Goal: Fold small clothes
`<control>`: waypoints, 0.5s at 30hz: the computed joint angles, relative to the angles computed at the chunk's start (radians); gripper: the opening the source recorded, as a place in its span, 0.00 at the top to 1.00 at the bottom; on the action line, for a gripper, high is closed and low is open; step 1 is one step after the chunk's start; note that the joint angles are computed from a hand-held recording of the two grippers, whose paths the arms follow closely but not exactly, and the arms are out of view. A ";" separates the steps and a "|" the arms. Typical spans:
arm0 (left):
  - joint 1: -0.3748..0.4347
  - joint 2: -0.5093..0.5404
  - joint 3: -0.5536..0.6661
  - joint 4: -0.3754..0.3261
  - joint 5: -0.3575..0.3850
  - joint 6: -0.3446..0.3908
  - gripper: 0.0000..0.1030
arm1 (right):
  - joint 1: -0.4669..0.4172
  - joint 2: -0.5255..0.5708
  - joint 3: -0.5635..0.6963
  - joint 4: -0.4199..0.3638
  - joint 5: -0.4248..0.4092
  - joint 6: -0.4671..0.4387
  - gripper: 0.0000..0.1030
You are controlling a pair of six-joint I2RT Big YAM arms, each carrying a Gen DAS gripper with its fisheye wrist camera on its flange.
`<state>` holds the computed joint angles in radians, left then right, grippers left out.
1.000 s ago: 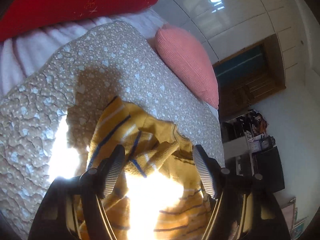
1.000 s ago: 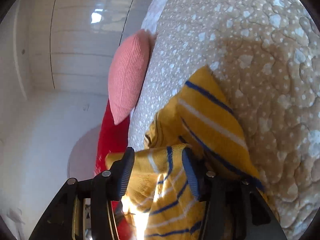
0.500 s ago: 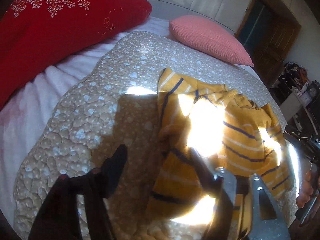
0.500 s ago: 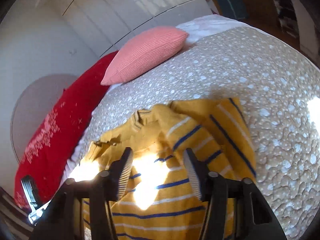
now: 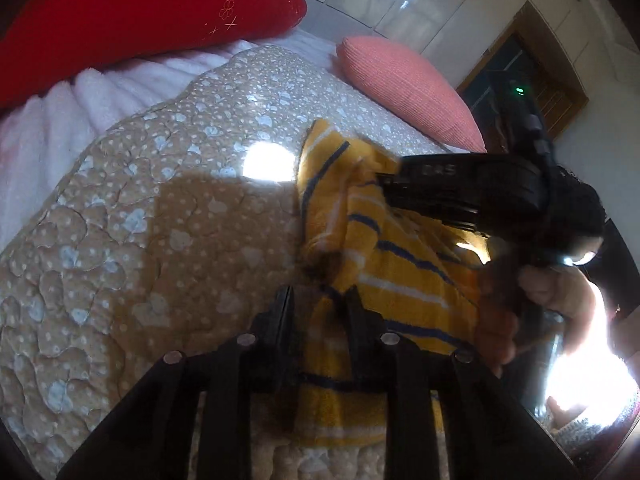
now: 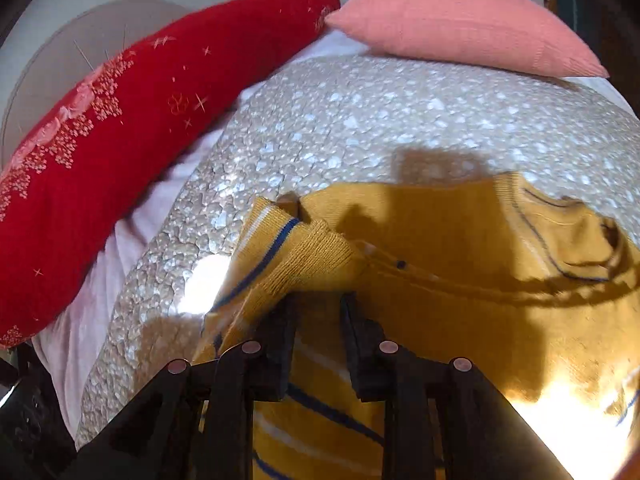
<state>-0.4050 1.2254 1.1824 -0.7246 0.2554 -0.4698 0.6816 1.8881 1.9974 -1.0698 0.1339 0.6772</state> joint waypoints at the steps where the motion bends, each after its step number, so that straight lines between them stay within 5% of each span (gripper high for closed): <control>1: 0.002 -0.002 -0.003 0.003 0.007 -0.003 0.76 | 0.001 0.020 0.032 -0.013 0.017 -0.012 0.75; 5: 0.006 -0.007 -0.009 0.007 0.021 -0.010 0.73 | -0.007 -0.071 -0.063 0.110 -0.009 -0.017 0.75; 8: 0.005 -0.009 -0.008 0.001 0.022 -0.012 0.72 | -0.011 -0.176 -0.168 0.129 0.047 -0.019 0.74; 15: 0.011 -0.013 -0.015 0.004 0.033 -0.020 0.70 | -0.107 -0.430 -0.476 -0.030 0.181 0.036 0.73</control>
